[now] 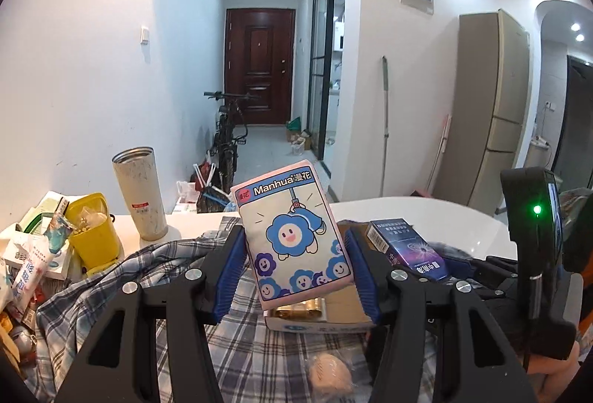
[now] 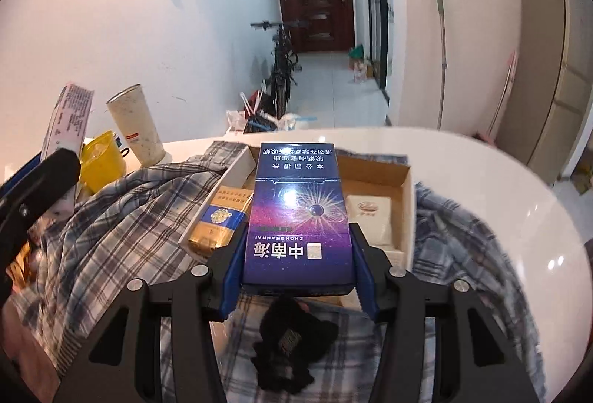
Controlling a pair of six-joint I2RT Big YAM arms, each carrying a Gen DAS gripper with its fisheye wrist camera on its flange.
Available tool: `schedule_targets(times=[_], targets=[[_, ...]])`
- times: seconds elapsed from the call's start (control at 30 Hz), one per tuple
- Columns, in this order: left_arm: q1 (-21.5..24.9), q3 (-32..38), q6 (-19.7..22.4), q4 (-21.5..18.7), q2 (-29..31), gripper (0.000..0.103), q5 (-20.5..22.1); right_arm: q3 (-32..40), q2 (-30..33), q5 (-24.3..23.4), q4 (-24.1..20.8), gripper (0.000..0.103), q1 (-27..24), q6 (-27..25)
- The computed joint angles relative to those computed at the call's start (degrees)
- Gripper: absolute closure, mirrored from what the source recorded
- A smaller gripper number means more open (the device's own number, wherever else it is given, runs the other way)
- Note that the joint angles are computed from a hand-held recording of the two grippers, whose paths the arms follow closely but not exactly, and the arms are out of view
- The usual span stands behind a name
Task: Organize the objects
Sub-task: 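Lower the purple pack into the box with the right tool while the left tool lowers the tissue pack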
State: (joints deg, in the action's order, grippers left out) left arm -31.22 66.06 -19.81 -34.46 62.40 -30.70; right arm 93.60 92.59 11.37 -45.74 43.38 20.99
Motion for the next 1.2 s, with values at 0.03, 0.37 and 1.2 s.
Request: schedule_targets(times=[0.03, 0.37, 1.2], targets=[[0.8, 0.2, 0.3, -0.1, 0.8, 0.046, 0.8, 0.8, 1.0, -0.4, -0.6, 0.053, -0.2, 0.2], [5.3, -0.9, -0.8, -0.7, 5.2, 0.046, 6.1, 5.3, 8.5, -2.9, -4.6, 0.053, -1.3, -0.4], [3.0, 1.7, 1.5, -2.6, 6.5, 0.046, 5.4, 2.9, 2.1, 3.5, -1.5, 0.031, -3.2, -3.7]])
